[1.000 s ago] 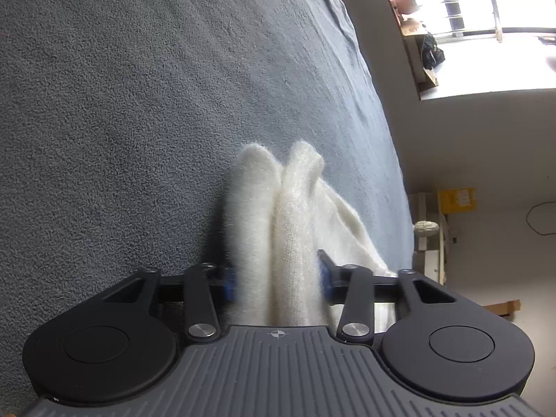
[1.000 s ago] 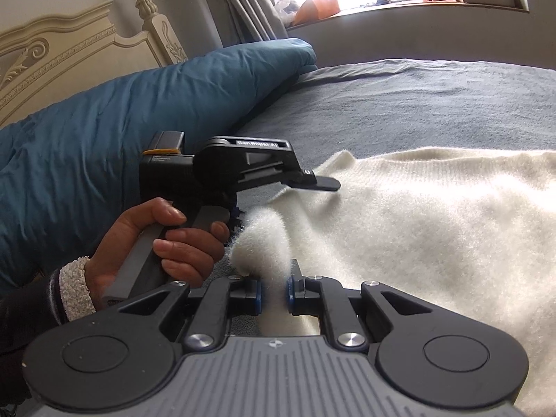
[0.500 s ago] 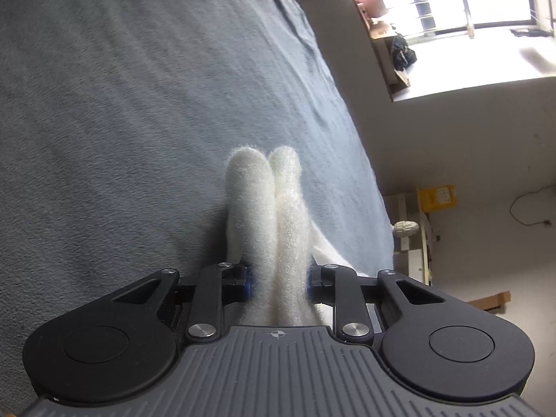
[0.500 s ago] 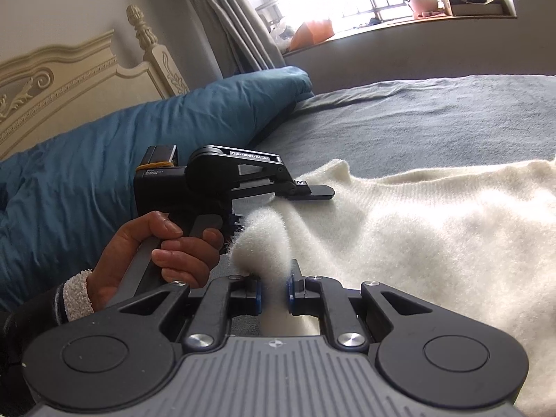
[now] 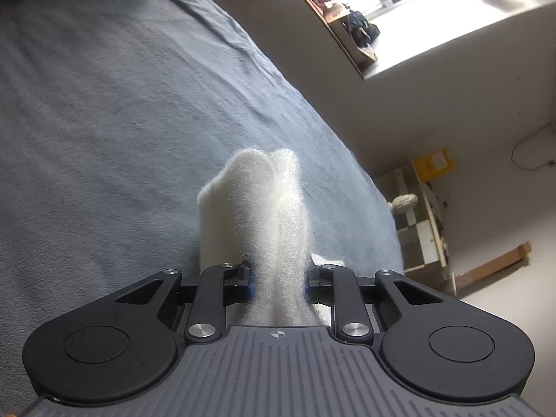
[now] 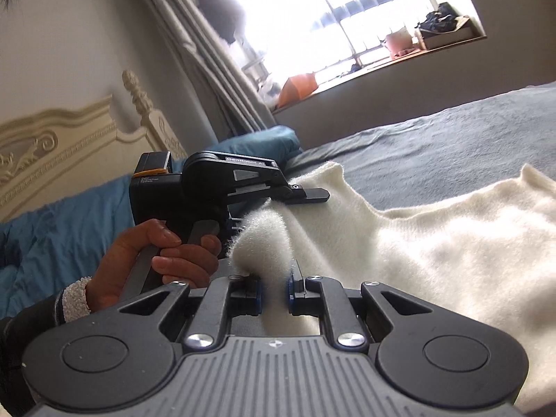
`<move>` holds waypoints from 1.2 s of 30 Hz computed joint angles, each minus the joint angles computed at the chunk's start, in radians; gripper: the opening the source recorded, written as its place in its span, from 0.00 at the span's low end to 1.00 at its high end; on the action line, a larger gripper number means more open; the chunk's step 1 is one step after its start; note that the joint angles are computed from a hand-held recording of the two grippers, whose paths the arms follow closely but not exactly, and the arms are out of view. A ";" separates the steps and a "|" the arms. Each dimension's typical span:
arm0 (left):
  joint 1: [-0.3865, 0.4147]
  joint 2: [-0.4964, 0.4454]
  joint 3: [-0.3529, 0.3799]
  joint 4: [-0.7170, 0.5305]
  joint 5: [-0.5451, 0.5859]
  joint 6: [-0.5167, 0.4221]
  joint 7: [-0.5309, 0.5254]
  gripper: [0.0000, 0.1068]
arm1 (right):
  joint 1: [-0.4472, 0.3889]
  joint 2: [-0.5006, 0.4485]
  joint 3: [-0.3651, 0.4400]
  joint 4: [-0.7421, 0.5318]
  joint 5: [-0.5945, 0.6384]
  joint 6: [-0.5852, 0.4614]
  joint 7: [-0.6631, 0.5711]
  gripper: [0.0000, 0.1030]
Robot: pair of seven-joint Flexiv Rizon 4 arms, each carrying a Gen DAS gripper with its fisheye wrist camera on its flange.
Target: Fold clothes
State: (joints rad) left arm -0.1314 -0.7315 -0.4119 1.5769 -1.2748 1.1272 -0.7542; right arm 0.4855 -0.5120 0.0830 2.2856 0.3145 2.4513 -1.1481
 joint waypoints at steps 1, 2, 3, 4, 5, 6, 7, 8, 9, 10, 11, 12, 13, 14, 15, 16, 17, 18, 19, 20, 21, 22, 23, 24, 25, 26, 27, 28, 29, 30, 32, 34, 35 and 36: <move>-0.012 0.000 0.007 -0.010 0.020 0.003 -0.013 0.19 | -0.008 0.000 0.003 0.005 0.000 0.017 0.006 0.13; -0.020 0.001 0.007 -0.016 0.033 0.007 -0.018 0.19 | -0.018 0.002 0.006 0.012 0.000 0.036 0.013 0.13; -0.027 0.002 0.007 -0.023 0.047 0.011 -0.024 0.19 | -0.027 0.003 0.008 0.019 0.000 0.055 0.021 0.13; -0.033 0.003 0.004 -0.028 0.060 0.015 -0.026 0.19 | -0.036 0.004 0.010 0.025 0.003 0.073 0.029 0.13; -0.040 0.002 0.001 -0.034 0.073 0.019 -0.028 0.19 | -0.044 0.005 0.011 0.031 0.006 0.091 0.036 0.13; -0.049 -0.001 -0.001 -0.043 0.090 0.023 -0.034 0.19 | -0.052 0.006 0.013 0.038 0.010 0.110 0.045 0.13; -0.067 -0.016 0.002 -0.070 0.123 0.025 -0.058 0.19 | -0.061 0.006 0.014 0.046 0.016 0.130 0.054 0.13; -0.083 -0.030 0.004 -0.095 0.156 0.026 -0.081 0.19 | -0.070 0.004 0.015 0.054 0.021 0.150 0.065 0.13; -0.093 -0.038 0.000 -0.107 0.183 0.027 -0.096 0.19 | -0.077 0.004 0.015 0.060 0.031 0.166 0.074 0.13; -0.102 -0.046 -0.003 -0.121 0.212 0.026 -0.110 0.19 | -0.082 0.005 0.013 0.067 0.042 0.179 0.082 0.13; -0.113 -0.059 -0.007 -0.141 0.246 0.020 -0.118 0.19 | -0.087 0.006 0.012 0.074 0.053 0.191 0.090 0.13; -0.125 -0.073 -0.011 -0.163 0.280 0.012 -0.128 0.20 | -0.091 0.008 0.009 0.082 0.071 0.201 0.097 0.13; -0.136 -0.089 -0.013 -0.188 0.317 -0.002 -0.137 0.23 | -0.096 0.011 0.006 0.091 0.091 0.212 0.104 0.13; -0.142 -0.108 -0.015 -0.218 0.357 -0.039 -0.145 0.31 | -0.101 0.014 0.003 0.099 0.110 0.221 0.112 0.13; -0.148 -0.128 -0.018 -0.249 0.392 -0.075 -0.149 0.34 | -0.110 0.012 0.002 0.108 0.133 0.229 0.131 0.13; -0.150 -0.141 -0.028 -0.264 0.408 -0.091 -0.143 0.39 | -0.121 0.009 0.003 0.116 0.157 0.236 0.155 0.13; -0.142 -0.152 -0.052 -0.272 0.420 -0.101 -0.129 0.44 | -0.132 0.006 0.002 0.125 0.178 0.241 0.180 0.13; -0.116 -0.150 -0.099 -0.247 0.380 -0.102 -0.066 0.44 | -0.157 -0.008 0.010 0.133 0.189 0.251 0.232 0.13; -0.088 -0.147 -0.145 -0.222 0.340 -0.105 -0.003 0.45 | -0.187 -0.026 0.020 0.141 0.193 0.261 0.297 0.13; -0.057 -0.137 -0.185 -0.188 0.295 -0.114 0.066 0.49 | -0.221 -0.053 0.033 0.148 0.184 0.274 0.372 0.13; -0.040 -0.119 -0.201 -0.153 0.260 -0.114 0.126 0.50 | -0.256 -0.083 0.045 0.155 0.169 0.286 0.450 0.13; -0.026 -0.099 -0.210 -0.117 0.230 -0.116 0.185 0.51 | -0.292 -0.112 0.055 0.161 0.151 0.297 0.529 0.13; -0.022 -0.069 -0.196 -0.074 0.228 -0.110 0.244 0.52 | -0.328 -0.141 0.065 0.167 0.130 0.305 0.605 0.13; -0.021 -0.039 -0.181 -0.032 0.228 -0.103 0.303 0.52 | -0.365 -0.178 0.081 0.168 0.106 0.330 0.686 0.13; -0.020 -0.010 -0.167 0.009 0.227 -0.095 0.361 0.52 | -0.402 -0.218 0.099 0.166 0.081 0.362 0.766 0.13; -0.021 0.019 -0.151 0.049 0.228 -0.086 0.420 0.52 | -0.426 -0.245 0.107 0.163 0.055 0.389 0.823 0.13; -0.026 0.047 -0.133 0.095 0.239 -0.078 0.487 0.52 | -0.445 -0.267 0.112 0.161 0.029 0.413 0.870 0.13; -0.033 0.075 -0.114 0.142 0.247 -0.062 0.552 0.52 | -0.451 -0.278 0.109 0.159 0.014 0.424 0.901 0.13; -0.040 0.103 -0.103 0.193 0.241 -0.037 0.620 0.52 | -0.448 -0.282 0.098 0.159 0.001 0.428 0.916 0.13; -0.042 0.127 -0.101 0.242 0.219 -0.012 0.693 0.52 | -0.445 -0.283 0.086 0.160 -0.015 0.431 0.927 0.13; -0.049 0.166 -0.107 0.325 0.151 0.040 0.835 0.52 | -0.440 -0.285 0.061 0.164 -0.051 0.436 0.950 0.16; -0.068 0.180 -0.144 0.374 0.000 0.153 1.008 0.53 | -0.438 -0.283 0.038 0.169 -0.089 0.435 0.966 0.21; -0.081 0.183 -0.169 0.385 -0.102 0.217 1.115 0.53 | -0.440 -0.276 0.027 0.172 -0.111 0.426 0.970 0.27; -0.098 0.184 -0.190 0.381 -0.211 0.272 1.229 0.53 | -0.445 -0.270 0.017 0.175 -0.138 0.417 0.970 0.30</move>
